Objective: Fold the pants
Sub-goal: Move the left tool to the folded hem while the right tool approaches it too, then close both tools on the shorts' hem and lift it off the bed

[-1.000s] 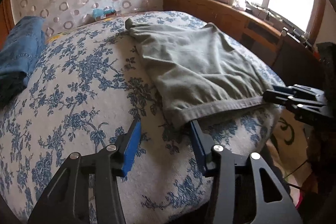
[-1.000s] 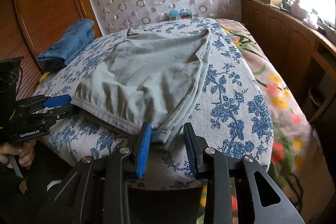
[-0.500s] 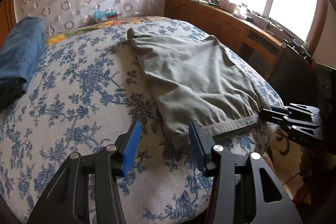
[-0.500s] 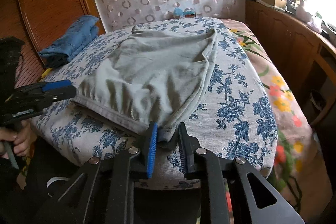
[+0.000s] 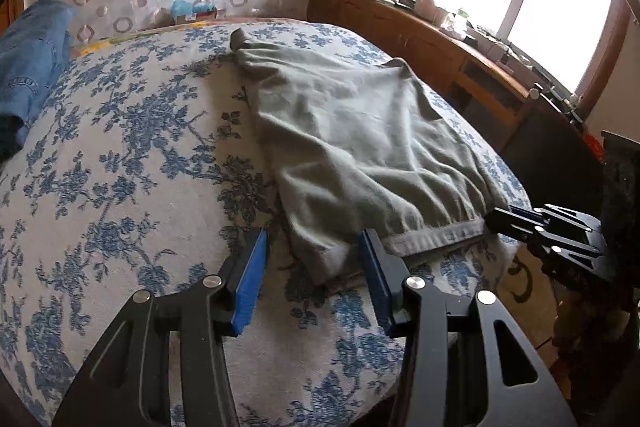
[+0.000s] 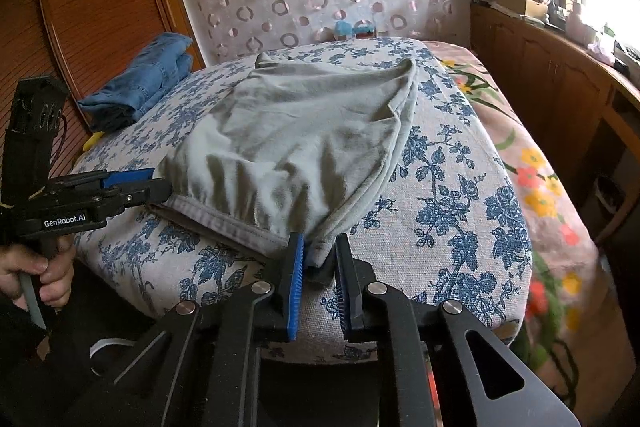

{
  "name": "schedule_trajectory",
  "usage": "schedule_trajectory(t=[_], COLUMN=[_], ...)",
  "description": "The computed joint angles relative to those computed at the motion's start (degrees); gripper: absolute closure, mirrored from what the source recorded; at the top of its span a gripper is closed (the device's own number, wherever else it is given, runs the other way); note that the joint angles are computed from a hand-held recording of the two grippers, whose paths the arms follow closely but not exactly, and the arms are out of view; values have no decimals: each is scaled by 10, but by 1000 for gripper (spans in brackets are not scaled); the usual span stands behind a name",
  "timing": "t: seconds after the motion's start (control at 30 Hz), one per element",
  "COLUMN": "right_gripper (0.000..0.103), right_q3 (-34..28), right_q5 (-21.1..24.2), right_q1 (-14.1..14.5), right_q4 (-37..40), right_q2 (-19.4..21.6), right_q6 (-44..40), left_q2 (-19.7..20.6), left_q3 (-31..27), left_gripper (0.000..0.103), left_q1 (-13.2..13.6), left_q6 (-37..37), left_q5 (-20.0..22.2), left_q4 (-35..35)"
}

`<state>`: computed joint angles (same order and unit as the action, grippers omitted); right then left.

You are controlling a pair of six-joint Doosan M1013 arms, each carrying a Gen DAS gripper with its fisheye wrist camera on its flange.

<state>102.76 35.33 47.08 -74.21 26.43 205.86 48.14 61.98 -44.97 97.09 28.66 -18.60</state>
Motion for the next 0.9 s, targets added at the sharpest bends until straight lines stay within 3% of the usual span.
schedule_trajectory(t=[0.03, 0.1, 0.23, 0.6, 0.9], right_gripper=[88, 89, 93, 94, 94], right_q3=[0, 1, -1, 5, -7], right_q5=[1, 0, 2, 3, 25], right_q1=[0, 0, 1, 10, 24], right_q4=[-1, -2, -5, -108, -180], right_q2=[0, 0, 0, -27, -55], right_q6=[0, 1, -2, 58, 52], left_q2=[-1, -2, -9, -70, -118], left_q3=[1, 2, 8, 73, 109], left_gripper=[74, 85, 94, 95, 96], left_q1=[0, 1, -1, 6, 11], left_q6=[12, 26, 36, 170, 288], left_q5=[2, 8, 2, -78, -137], left_q4=[-10, -34, -38, -173, -272])
